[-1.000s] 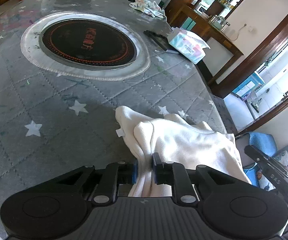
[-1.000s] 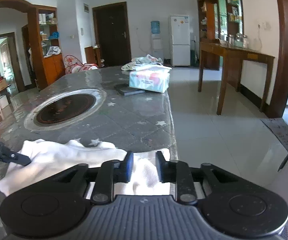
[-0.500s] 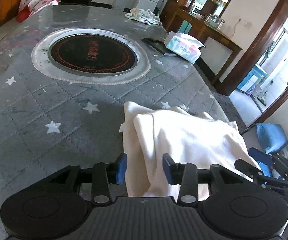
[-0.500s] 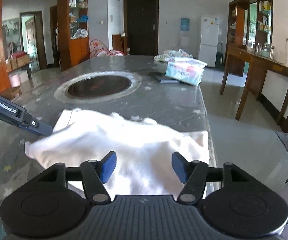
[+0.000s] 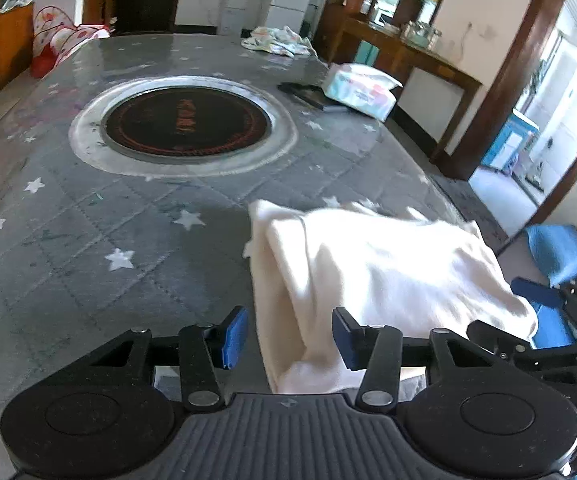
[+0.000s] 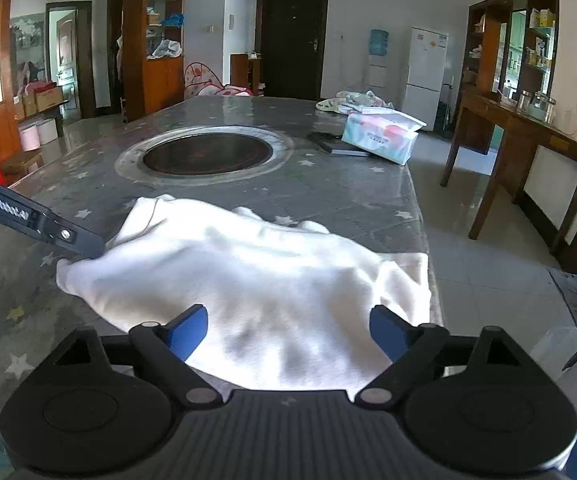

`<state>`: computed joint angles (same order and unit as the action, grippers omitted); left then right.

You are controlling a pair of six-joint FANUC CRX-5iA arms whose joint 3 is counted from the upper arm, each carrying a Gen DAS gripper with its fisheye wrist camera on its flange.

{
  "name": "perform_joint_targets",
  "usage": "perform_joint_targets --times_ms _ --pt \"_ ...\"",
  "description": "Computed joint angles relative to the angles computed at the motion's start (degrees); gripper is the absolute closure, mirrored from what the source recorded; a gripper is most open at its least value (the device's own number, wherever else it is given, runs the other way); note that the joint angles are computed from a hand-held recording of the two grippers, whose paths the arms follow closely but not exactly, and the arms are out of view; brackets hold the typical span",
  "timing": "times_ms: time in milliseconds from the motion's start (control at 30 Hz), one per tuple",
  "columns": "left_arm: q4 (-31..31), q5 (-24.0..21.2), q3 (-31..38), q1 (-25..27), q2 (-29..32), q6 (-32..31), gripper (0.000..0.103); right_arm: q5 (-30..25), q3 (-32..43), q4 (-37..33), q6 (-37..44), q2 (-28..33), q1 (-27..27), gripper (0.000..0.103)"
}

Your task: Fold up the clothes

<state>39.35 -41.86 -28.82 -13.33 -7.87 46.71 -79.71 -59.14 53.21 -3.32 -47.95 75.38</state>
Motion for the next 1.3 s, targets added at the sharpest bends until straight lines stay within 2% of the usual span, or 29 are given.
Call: perform_joint_targets --times_ms 133,300,500,733,833,900,967,1300 --pt "-3.04 0.44 0.37 -0.84 0.41 1.23 0.052 0.64 -0.09 -0.87 -1.36 0.23 -0.08 0.008" --pt "-4.03 1.42 0.22 -1.18 0.27 1.03 0.046 0.49 -0.26 -1.16 -2.39 0.71 0.29 0.0" --pt "-5.64 4.0 -0.54 -1.82 -0.24 0.65 0.033 0.66 -0.25 -1.49 -3.23 1.63 0.23 0.0" --pt "-5.1 4.65 -1.28 -1.68 -0.78 -0.07 0.031 1.49 -0.45 -2.08 -4.18 1.23 -0.29 0.0" --pt "-5.54 5.38 -1.49 -1.88 -1.05 0.52 0.026 1.83 -0.21 -2.63 -3.61 1.55 -0.61 0.0" --pt "-7.12 5.95 -1.3 -2.08 -1.24 1.97 0.015 2.07 0.11 -3.12 -3.02 1.78 -0.9 0.0" --pt "-8.36 6.46 -1.19 -2.21 -1.38 3.19 0.012 2.3 0.4 -3.49 -2.49 2.03 -1.21 0.0" --pt "-8.32 6.95 -2.02 -1.99 -2.58 3.61 0.01 -0.8 0.51 -1.92 -3.85 3.53 1.56 0.0"
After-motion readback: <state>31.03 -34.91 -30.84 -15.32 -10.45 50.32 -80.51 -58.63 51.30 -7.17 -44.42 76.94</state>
